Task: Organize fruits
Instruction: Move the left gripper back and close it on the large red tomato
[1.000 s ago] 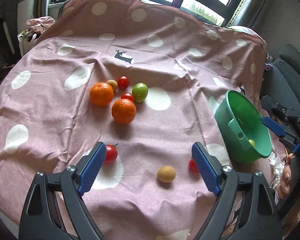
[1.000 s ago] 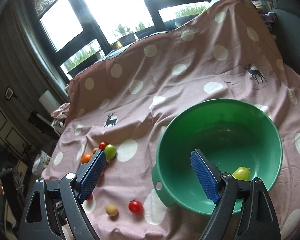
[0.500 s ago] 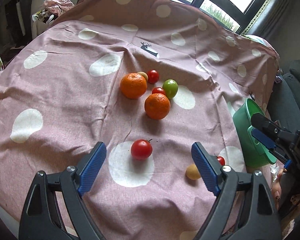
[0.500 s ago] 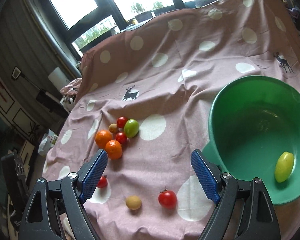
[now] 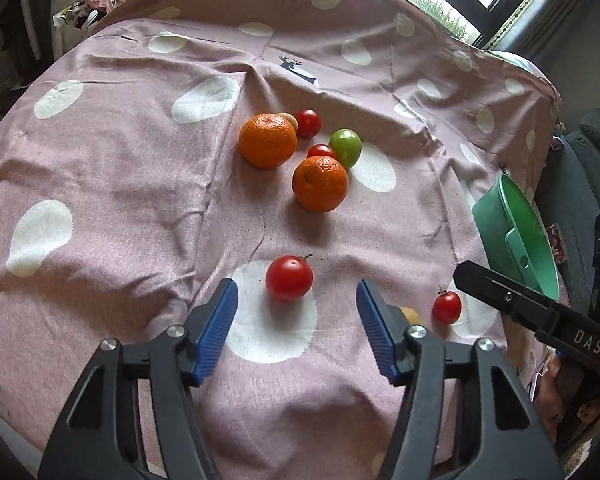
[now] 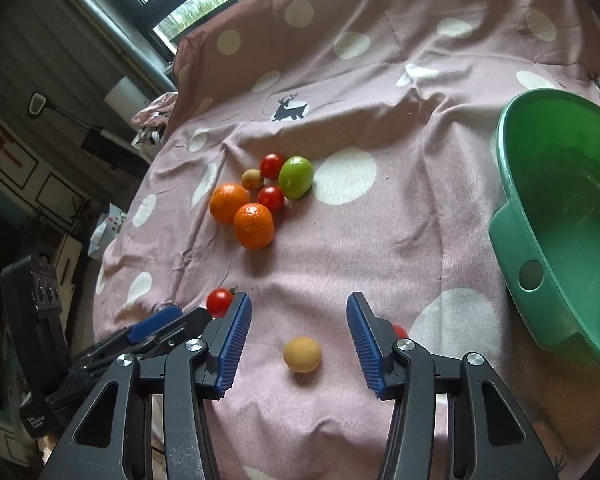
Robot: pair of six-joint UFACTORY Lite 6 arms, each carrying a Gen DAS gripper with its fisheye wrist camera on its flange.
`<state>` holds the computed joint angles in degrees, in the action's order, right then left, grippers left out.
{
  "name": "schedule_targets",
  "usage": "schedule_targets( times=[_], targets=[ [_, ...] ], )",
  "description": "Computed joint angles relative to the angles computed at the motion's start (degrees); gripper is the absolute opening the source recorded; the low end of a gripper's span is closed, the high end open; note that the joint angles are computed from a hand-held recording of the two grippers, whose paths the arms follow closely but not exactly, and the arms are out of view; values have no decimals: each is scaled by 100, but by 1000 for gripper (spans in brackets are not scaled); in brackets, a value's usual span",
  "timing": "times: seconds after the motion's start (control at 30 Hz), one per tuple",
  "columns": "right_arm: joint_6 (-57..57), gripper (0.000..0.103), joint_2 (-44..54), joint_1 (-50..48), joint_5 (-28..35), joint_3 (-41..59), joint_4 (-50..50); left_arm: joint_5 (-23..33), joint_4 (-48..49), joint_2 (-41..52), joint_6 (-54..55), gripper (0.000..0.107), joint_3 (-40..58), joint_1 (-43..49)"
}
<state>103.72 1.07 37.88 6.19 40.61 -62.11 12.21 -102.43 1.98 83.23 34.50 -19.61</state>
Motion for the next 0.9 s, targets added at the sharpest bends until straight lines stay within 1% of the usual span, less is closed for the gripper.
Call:
schedule_targets(
  times=[0.03, 0.1, 0.2, 0.3, 0.33, 0.37, 0.47, 0.5, 0.53, 0.63, 0.77, 0.83, 0.9],
  targets=[
    [-299, 48, 17, 46, 190, 20, 328, -45, -50, 83, 26, 55, 49, -12],
    [-522, 47, -2, 39, 383, -18, 572, -75, -4, 239, -52, 50, 151, 4],
    [-1164, 47, -3, -99, 323, -106, 1181, 81, 99, 383, -179, 47, 249, 104],
    [-1534, 47, 117, -142, 360, -105, 1527, -58, 27, 446, -180, 47, 336, 35],
    [-1629, 45, 160, -130, 389, -96, 1618, -79, 28, 491, -182, 47, 374, 27],
    [-1843, 41, 232, -118, 402, -66, 1810, -88, 104, 547, -272, 47, 422, 21],
    [-2380, 38, 327, -144, 354, -59, 2314, -130, 174, 748, -369, 47, 584, -2],
    [-2622, 38, 330, -179, 301, -79, 2540, -155, 305, 836, -522, 46, 661, -17],
    [-2691, 38, 320, -194, 269, -102, 2615, -192, 230, 865, -471, 45, 695, -35],
    [-2558, 38, 346, -162, 322, -120, 2509, -160, 280, 972, -507, 45, 804, -46],
    [-2439, 38, 372, -97, 382, -137, 2372, -340, 525, 1102, -704, 45, 941, -202],
    [-2130, 37, 434, -50, 445, -86, 2077, -488, 1037, 1185, -1192, 45, 1043, -285],
    [-2004, 34, 513, -25, 509, -36, 1928, -570, 1434, 1255, -1529, 44, 1115, -316]
  ],
)
